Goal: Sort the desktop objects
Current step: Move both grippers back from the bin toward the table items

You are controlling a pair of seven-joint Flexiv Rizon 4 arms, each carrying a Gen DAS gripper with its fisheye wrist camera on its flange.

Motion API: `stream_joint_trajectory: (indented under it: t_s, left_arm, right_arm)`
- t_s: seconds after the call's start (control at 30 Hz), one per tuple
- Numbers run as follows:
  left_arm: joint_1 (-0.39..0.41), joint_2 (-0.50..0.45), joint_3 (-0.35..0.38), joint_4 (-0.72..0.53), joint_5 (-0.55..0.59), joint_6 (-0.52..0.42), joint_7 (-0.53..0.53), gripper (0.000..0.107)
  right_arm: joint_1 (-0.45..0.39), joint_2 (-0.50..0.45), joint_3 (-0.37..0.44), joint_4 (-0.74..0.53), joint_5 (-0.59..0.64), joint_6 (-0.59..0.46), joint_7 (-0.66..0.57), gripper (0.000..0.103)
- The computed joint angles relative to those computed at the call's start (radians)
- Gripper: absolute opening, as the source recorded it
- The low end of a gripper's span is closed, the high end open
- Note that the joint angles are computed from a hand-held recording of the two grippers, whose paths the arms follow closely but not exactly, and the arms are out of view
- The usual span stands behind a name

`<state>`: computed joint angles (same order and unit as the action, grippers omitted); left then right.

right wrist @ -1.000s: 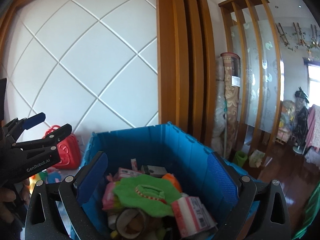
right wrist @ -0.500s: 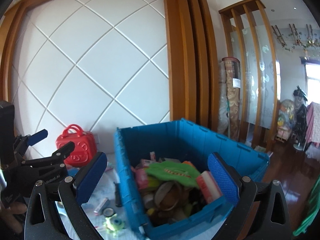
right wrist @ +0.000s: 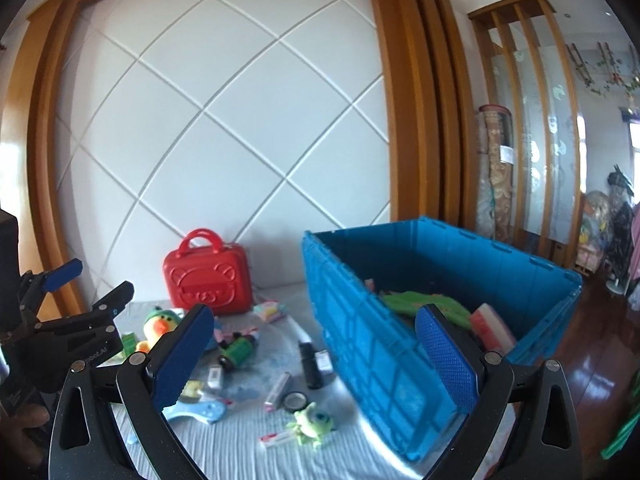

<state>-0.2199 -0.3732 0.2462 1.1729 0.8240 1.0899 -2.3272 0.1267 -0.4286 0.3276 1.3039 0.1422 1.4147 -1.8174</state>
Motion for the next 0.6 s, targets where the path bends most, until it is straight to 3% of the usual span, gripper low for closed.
stream_joint_trajectory:
  t_s: [0.33, 0.6]
  left_arm:
    - [0.025, 0.07, 0.034, 0.112, 0.148, -0.061, -0.177, 0.081]
    - [0.065, 0.043, -0.003, 0.117, 0.193, -0.15, -0.204, 0.081]
  right_arm:
    - [0.032, -0.071, 0.039, -0.079, -0.007, -0.068, -0.06, 0.102]
    - [0.059, -0.212, 0.052, -0.287, 0.048, -0.265, -0.172, 0.102]
